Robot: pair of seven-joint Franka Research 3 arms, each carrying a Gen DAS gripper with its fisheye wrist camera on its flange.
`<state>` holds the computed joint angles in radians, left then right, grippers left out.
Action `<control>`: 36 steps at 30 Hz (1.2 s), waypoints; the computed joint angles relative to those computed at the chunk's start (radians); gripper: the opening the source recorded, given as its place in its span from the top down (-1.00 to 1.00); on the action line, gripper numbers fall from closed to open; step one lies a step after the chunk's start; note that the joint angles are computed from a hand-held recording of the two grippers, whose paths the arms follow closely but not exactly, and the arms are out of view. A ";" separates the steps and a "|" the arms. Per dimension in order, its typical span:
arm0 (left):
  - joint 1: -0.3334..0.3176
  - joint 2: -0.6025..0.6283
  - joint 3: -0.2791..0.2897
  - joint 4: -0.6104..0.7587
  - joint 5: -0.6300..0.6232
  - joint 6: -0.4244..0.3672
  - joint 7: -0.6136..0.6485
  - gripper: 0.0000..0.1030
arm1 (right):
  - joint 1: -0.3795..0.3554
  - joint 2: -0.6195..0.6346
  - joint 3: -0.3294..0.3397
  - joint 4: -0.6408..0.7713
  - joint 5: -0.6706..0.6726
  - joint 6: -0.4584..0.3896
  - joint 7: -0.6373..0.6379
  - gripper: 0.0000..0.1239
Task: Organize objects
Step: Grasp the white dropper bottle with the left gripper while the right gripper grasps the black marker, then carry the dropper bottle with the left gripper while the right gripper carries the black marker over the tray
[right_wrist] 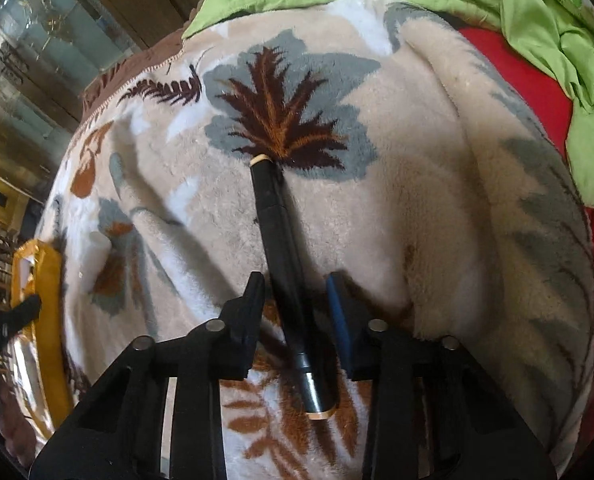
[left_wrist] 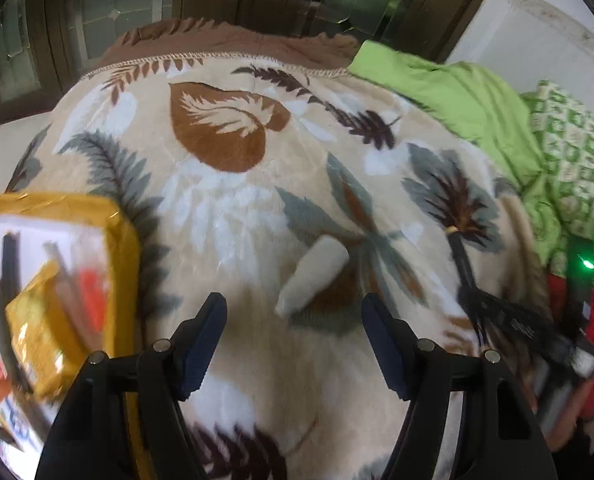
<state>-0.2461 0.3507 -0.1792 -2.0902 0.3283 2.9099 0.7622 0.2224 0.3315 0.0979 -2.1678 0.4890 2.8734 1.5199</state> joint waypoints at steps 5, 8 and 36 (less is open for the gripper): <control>-0.044 0.150 0.011 0.198 0.036 -0.141 0.042 -0.09 | -0.041 0.007 0.032 0.008 0.080 -0.018 -0.076 0.58; -0.147 0.191 0.088 0.274 0.158 -0.238 -0.028 0.20 | -0.019 0.006 0.016 -0.005 0.056 0.008 -0.079 0.58; -0.157 -0.371 0.134 -0.339 0.949 -0.036 -0.974 0.55 | 0.007 -0.064 0.016 -0.051 0.032 -0.054 0.080 0.77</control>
<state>-0.4034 -0.0198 -0.0454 -2.4290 1.2769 2.8739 -0.2123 0.2294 0.2679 0.1143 -2.2193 0.5209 2.8194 1.6003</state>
